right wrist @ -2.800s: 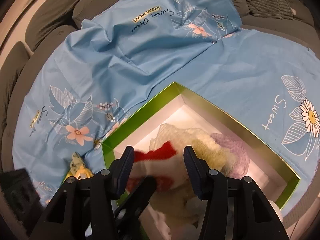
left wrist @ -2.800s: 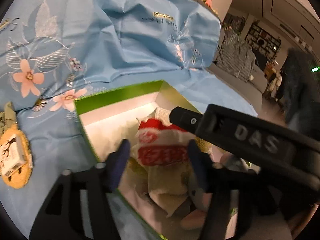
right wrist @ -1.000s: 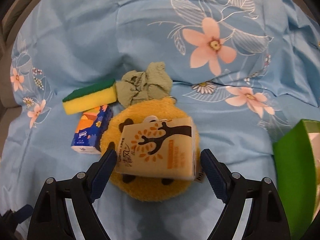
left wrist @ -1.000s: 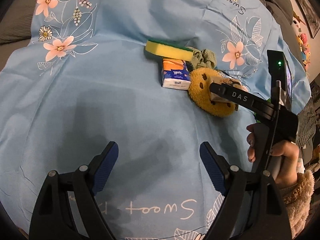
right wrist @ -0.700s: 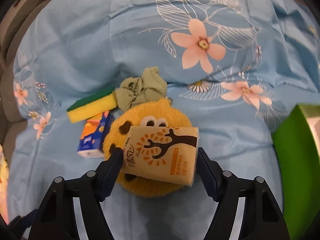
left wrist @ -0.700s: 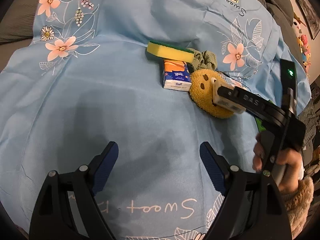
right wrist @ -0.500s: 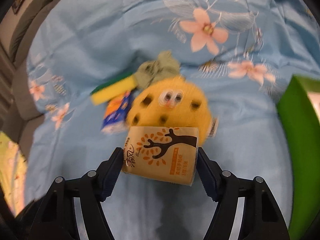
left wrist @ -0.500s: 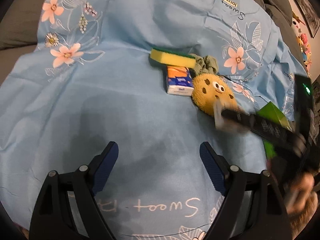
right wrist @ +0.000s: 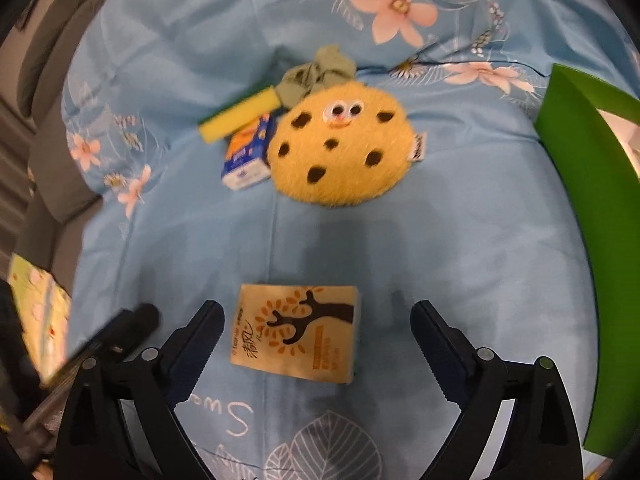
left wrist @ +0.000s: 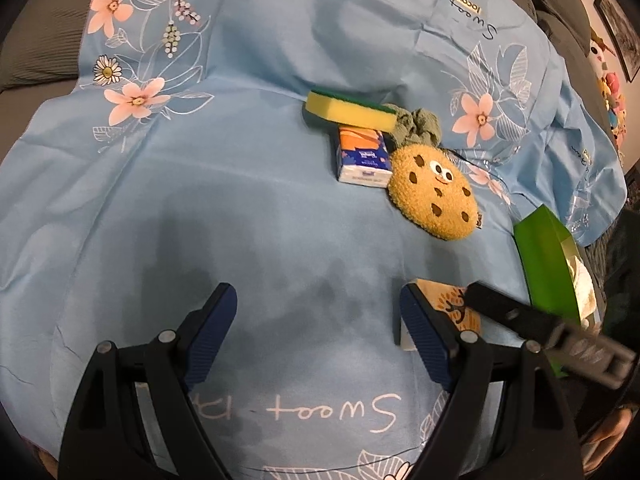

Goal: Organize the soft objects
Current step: 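Pick the tissue box off the cookie plush with the right gripper, then grasp the tissue box firmly with the right gripper and lift it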

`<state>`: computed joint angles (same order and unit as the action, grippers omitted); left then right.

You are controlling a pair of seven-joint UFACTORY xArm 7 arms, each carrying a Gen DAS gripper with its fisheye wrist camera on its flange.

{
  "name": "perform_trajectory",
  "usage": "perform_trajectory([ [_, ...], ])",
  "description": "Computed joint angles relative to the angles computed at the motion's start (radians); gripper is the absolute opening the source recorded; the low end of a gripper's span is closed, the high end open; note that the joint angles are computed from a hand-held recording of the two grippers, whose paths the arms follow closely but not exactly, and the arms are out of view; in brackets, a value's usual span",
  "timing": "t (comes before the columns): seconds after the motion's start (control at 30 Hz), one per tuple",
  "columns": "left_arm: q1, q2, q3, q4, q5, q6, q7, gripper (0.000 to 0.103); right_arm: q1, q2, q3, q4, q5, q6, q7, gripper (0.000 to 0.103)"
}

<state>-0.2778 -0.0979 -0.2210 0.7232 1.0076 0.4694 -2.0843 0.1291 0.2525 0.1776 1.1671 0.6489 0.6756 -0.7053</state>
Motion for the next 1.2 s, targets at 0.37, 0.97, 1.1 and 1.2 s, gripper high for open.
perform_trajectory([
  [0.37,-0.018,0.101,0.039,0.07,0.157,-0.179,-0.079,0.081,-0.045,0.038,-0.007,0.074,0.074,0.148,0.001,0.074],
  [0.97,-0.089,0.264,0.131,0.218,0.513,-0.336,-0.342,0.035,-0.033,0.099,-0.002,0.109,-0.013,0.17,0.067,0.06],
  [1.1,-0.086,0.256,0.127,0.227,0.536,-0.337,-0.373,0.035,-0.048,0.079,0.002,0.104,0.012,0.176,0.044,0.06],
  [1.2,-0.088,0.258,0.117,0.264,0.592,-0.305,-0.402,0.035,-0.053,0.048,0.004,0.084,0.052,0.117,-0.001,0.06],
])
